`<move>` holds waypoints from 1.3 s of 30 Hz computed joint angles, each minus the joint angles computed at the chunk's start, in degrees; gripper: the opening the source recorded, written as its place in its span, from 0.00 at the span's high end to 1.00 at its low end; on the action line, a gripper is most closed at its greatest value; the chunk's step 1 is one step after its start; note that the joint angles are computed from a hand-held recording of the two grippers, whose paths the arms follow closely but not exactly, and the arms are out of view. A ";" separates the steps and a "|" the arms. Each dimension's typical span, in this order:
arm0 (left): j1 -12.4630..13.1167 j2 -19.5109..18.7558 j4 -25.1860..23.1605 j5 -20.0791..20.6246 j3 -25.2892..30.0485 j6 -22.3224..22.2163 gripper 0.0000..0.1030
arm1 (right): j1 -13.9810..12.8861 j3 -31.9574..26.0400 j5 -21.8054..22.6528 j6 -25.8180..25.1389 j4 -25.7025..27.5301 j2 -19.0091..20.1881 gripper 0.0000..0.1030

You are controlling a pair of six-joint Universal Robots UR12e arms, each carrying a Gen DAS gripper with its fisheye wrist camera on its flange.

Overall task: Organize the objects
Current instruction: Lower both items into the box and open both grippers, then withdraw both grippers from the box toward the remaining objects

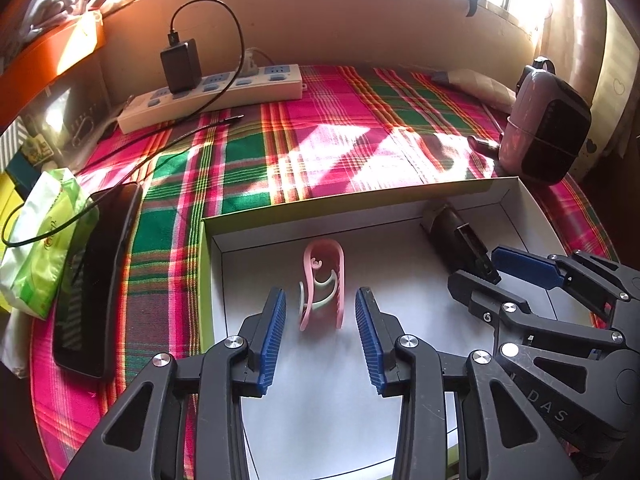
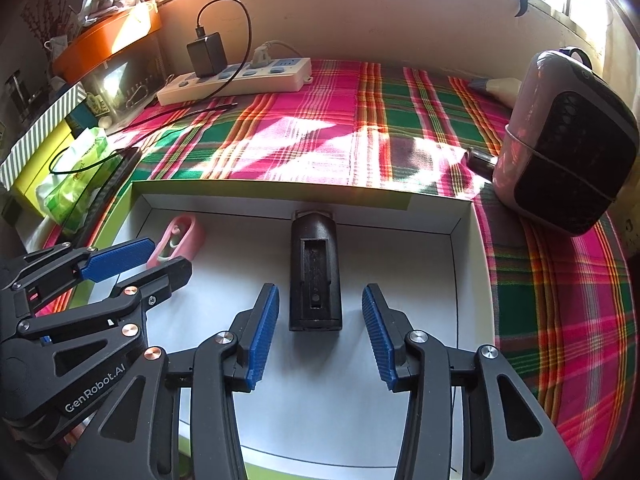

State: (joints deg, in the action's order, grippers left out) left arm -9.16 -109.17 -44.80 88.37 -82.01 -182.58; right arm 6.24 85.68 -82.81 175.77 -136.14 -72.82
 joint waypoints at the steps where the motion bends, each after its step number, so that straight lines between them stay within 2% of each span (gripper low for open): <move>1: 0.00 0.21 0.28 0.07 -0.23 -0.13 0.66 | -0.03 0.21 0.02 0.00 -0.20 -0.20 0.56; 14: 0.09 3.65 3.03 0.20 -4.13 -1.49 0.65 | -0.47 3.64 1.17 1.72 -2.44 -3.30 0.52; 21: 0.35 6.10 5.12 -0.20 -7.07 -2.53 0.65 | -0.73 6.67 1.90 2.06 -5.36 -5.82 0.52; 31: 0.57 10.47 10.97 -0.13 -12.99 -1.91 0.65 | -1.44 11.76 2.00 1.57 -9.46 -10.03 0.52; 39: 1.73 13.33 11.73 -2.27 -16.92 -3.80 0.65 | -1.92 15.58 1.19 0.93 -12.63 -12.98 0.52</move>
State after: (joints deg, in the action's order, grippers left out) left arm -7.43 -95.84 -33.07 86.09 -98.93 -186.39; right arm 4.32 101.26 -81.62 176.70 -148.78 -85.80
